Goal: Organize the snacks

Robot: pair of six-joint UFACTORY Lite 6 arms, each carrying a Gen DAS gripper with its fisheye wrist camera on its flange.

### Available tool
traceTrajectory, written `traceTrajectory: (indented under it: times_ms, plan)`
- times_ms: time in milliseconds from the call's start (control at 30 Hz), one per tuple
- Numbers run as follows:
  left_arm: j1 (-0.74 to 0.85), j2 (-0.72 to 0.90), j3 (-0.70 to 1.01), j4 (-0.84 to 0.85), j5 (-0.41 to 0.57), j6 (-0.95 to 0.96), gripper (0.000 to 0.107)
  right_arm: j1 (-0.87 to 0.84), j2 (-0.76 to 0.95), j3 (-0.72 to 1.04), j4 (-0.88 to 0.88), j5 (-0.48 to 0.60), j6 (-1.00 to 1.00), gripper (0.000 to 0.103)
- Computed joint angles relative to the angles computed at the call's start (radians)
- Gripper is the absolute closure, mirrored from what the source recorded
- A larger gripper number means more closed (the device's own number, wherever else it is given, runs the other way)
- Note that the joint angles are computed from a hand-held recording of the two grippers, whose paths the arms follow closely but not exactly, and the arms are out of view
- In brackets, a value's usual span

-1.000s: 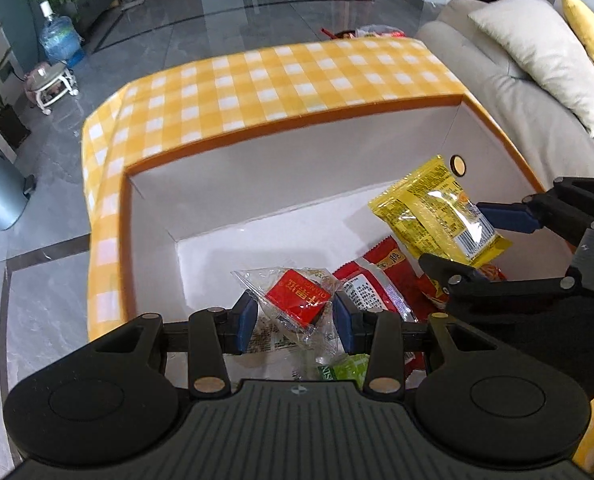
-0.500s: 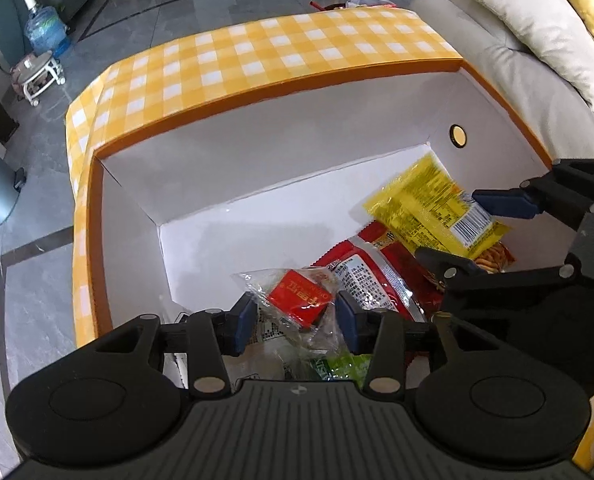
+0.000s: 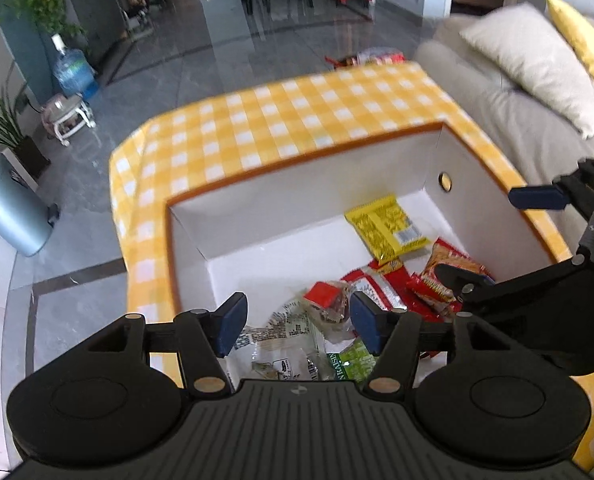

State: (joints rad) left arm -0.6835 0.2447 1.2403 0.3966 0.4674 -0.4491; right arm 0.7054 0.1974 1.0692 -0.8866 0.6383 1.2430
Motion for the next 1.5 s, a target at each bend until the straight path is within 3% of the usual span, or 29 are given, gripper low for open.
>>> traceTrajectory:
  times_ms: [333, 467, 800, 1133, 1333, 1500]
  plan:
    - [-0.086, -0.383, -0.286, 0.315, -0.035, -0.368, 0.037, 0.22, -0.306, -0.167, -0.128, 0.175, 0.398, 0.018]
    - [-0.154, -0.515, -0.385, 0.429, 0.011, -0.519, 0.037, 0.366, -0.375, -0.203, -0.142, 0.298, 0.522, 0.017]
    - [-0.315, -0.785, -0.62, 0.41, 0.156, -0.668, 0.036, 0.748, -0.415, -0.276, -0.046, 0.551, 0.838, 0.016]
    - [-0.623, -0.887, -0.823, 0.435, 0.326, -0.976, 0.036, 0.994, -0.328, -0.35, 0.098, 0.554, 1.142, 0.016]
    - [-0.662, -0.897, -0.879, 0.404, 0.301, -0.979, 0.036, 1.101, -0.258, -0.349, 0.128, 0.566, 1.216, 0.016]
    - [-0.638, -0.918, -0.912, 0.408, 0.266, -0.98, 0.036, 1.133, -0.291, -0.43, 0.135, 0.502, 1.288, 0.019]
